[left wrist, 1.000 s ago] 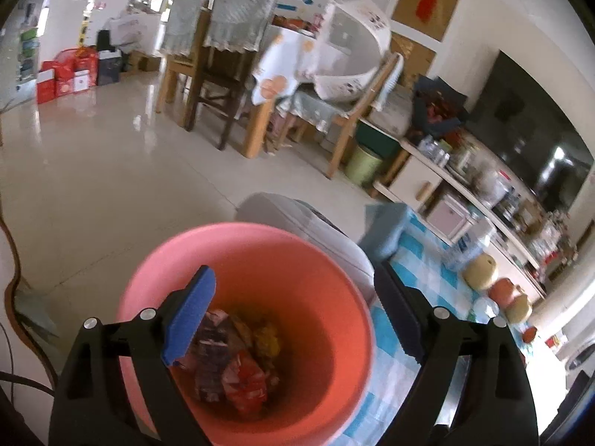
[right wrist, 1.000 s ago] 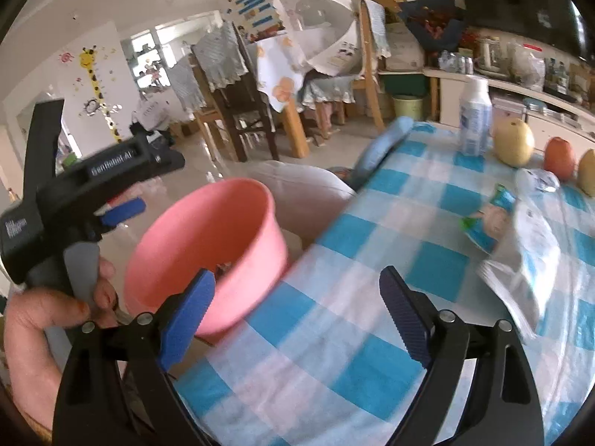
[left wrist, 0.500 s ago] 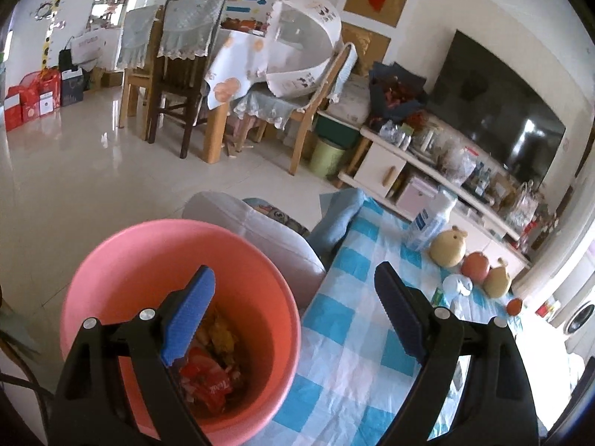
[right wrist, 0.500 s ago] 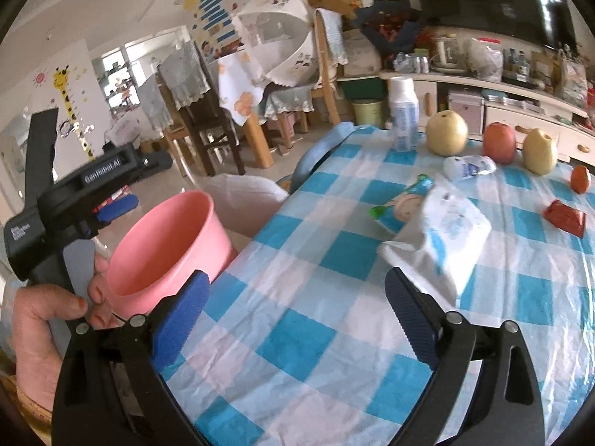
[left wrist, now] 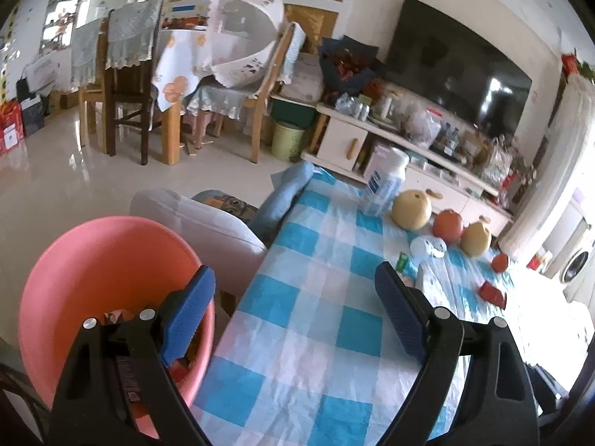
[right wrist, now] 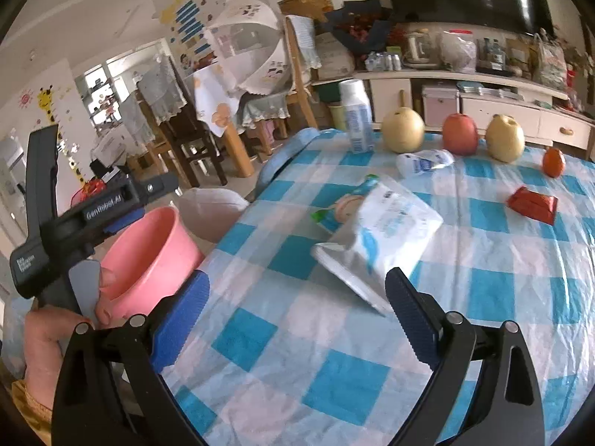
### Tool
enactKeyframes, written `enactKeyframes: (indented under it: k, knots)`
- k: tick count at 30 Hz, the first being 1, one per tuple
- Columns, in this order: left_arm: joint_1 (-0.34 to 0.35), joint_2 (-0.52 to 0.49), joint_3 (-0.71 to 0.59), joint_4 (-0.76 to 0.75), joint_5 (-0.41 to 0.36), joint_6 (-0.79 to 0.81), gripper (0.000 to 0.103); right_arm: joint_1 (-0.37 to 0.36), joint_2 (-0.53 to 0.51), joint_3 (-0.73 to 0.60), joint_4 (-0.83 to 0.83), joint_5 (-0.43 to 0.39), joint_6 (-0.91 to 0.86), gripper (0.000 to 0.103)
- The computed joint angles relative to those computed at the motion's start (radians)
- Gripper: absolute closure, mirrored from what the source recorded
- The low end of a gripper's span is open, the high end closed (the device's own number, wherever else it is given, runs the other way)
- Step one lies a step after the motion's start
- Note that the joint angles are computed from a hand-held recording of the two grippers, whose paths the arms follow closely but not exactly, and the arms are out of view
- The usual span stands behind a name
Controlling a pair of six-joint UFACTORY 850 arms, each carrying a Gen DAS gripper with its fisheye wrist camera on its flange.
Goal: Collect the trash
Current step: 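Move both tools back toward the table, then reach the left gripper to the blue cartoon snack pack while the right reaches the white bag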
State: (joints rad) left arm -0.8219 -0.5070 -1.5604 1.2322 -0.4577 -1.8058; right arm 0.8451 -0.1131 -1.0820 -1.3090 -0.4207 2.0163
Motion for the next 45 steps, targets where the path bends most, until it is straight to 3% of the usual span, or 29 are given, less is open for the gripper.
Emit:
enactKeyframes:
  k: [7,14,21,35,39,45]
  knots:
    - [-0.025,-0.091,-0.121,-0.147,-0.057,0.202,0.015,-0.036,0.058,0.061,0.038,-0.012,-0.010,0.009]
    - [-0.064,-0.248,-0.338,-0.300,-0.151,0.453,0.015,-0.085,0.109,0.109,0.086,-0.032,-0.040,0.009]
    - [-0.084,-0.435,-0.606,-0.467,-0.316,0.680,0.015,-0.146,0.176,0.168,0.108,-0.024,-0.037,0.009]
    - [-0.121,-0.631,-0.911,-0.743,-0.316,0.988,0.015,-0.253,0.197,0.204,0.256,-0.015,-0.235,0.009]
    - [-0.128,-0.632,-0.919,-0.718,-0.318,0.984,0.015,-0.278,0.171,0.191,0.360,0.019,-0.354,0.009]
    - [-0.103,-0.569,-0.826,-0.613,-0.269,0.917,0.015,-0.289,0.088,0.136,0.478,0.065,-0.514,0.009]
